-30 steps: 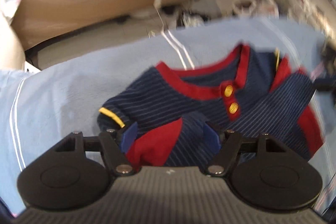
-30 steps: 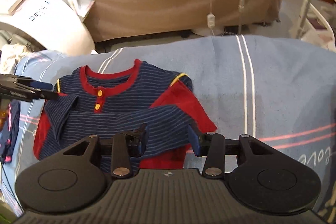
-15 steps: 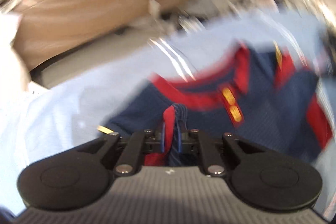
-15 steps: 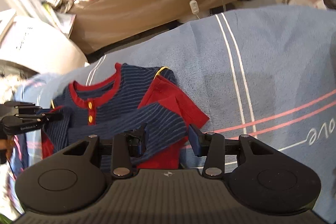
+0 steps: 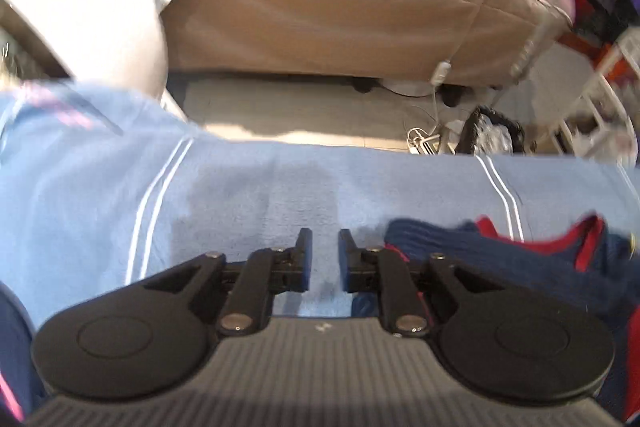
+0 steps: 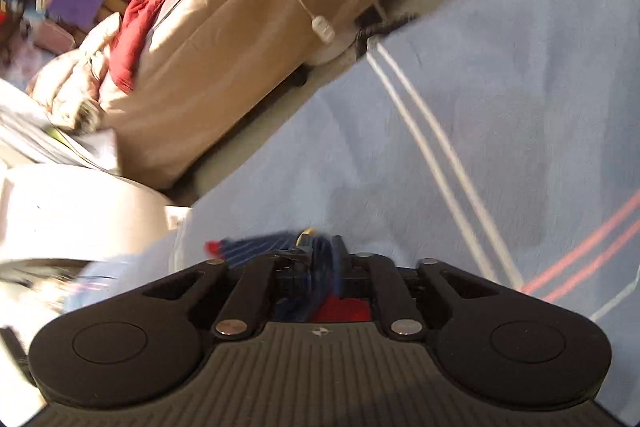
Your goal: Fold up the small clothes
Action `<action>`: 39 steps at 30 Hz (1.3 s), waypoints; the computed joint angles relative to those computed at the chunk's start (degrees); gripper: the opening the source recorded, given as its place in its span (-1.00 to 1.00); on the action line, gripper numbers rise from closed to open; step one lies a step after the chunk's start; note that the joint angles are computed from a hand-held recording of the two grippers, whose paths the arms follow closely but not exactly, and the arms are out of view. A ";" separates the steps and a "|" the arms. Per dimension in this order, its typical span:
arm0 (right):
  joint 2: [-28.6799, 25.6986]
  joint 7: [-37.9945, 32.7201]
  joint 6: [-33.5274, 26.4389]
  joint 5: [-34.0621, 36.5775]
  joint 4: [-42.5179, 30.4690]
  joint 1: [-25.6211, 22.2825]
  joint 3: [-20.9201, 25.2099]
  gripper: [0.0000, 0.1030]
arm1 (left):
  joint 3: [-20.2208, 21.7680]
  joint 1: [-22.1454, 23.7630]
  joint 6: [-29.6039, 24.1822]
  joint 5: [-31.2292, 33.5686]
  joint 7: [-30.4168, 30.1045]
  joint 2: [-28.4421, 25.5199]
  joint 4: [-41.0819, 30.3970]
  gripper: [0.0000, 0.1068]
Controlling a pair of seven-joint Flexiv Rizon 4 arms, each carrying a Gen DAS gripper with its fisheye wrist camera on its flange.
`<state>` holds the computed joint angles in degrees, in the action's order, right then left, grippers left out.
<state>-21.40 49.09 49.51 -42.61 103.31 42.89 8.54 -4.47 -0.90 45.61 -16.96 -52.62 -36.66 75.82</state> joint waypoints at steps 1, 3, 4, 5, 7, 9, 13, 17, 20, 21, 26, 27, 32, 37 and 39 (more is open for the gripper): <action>-0.34 -2.31 -4.49 1.27 -1.94 0.56 0.49 0.11 | -1.19 0.74 1.53 -0.87 2.73 1.75 2.63 -0.42; -0.99 -6.72 -15.32 0.95 -6.29 3.03 0.79 0.33 | -3.23 1.92 4.11 -3.85 7.16 5.49 8.19 -0.08; -1.21 -8.63 -17.63 -0.85 -7.23 3.92 0.71 0.33 | -4.20 2.27 4.86 -5.77 9.20 7.29 10.74 -0.07; -1.59 -11.18 -18.23 -3.01 -8.19 4.57 0.72 0.33 | -4.91 2.47 5.34 -7.65 11.18 9.10 13.36 -0.06; -2.04 -16.44 -15.61 -8.06 -8.39 5.23 0.75 0.32 | -5.92 2.40 4.61 -11.27 14.97 11.93 17.56 -0.06; -3.38 -24.41 -10.72 -11.67 -9.61 5.53 1.09 0.30 | -5.72 1.52 2.15 -12.74 18.09 13.88 20.19 -0.01; -8.38 -40.15 6.12 -8.03 -11.89 3.28 3.36 0.10 | -4.35 -2.27 1.40 -11.34 22.01 15.15 24.50 -0.01; -14.24 -51.93 3.81 5.04 -17.77 1.31 7.23 0.01 | -2.87 -5.99 4.27 -6.64 18.55 10.42 21.30 -0.01; -13.63 -48.74 -2.84 4.68 -18.63 4.02 1.22 0.16 | -1.24 -8.48 9.15 -2.31 12.89 6.45 17.23 0.13; -13.49 -47.83 -4.45 6.61 -18.96 3.90 0.27 0.38 | -0.30 -9.33 9.88 -0.39 10.47 5.30 15.67 0.17; -14.12 -51.60 -11.26 12.21 -21.33 3.40 -0.64 0.65 | 2.73 -12.25 13.48 9.19 3.36 3.15 12.81 0.90; -13.93 -51.77 -11.59 11.71 -21.19 3.91 -1.06 0.68 | 2.43 -11.98 13.48 9.71 3.14 3.23 12.84 0.90; -11.82 -47.29 -14.82 5.93 -20.42 7.43 -3.54 0.90 | 1.30 -10.49 12.99 9.84 1.99 5.09 14.26 0.91; -11.06 -44.92 -12.27 2.51 -21.25 8.26 -2.81 1.00 | -0.91 -7.39 10.17 5.27 3.09 9.92 17.65 0.92; -11.30 -45.43 -12.30 2.77 -22.14 8.88 -2.10 1.00 | -1.12 -6.67 9.53 3.93 4.04 12.47 19.87 0.92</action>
<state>-32.71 3.66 37.21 -39.84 81.18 51.76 6.44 -5.58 -7.57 55.14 -13.03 -48.58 -24.18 95.69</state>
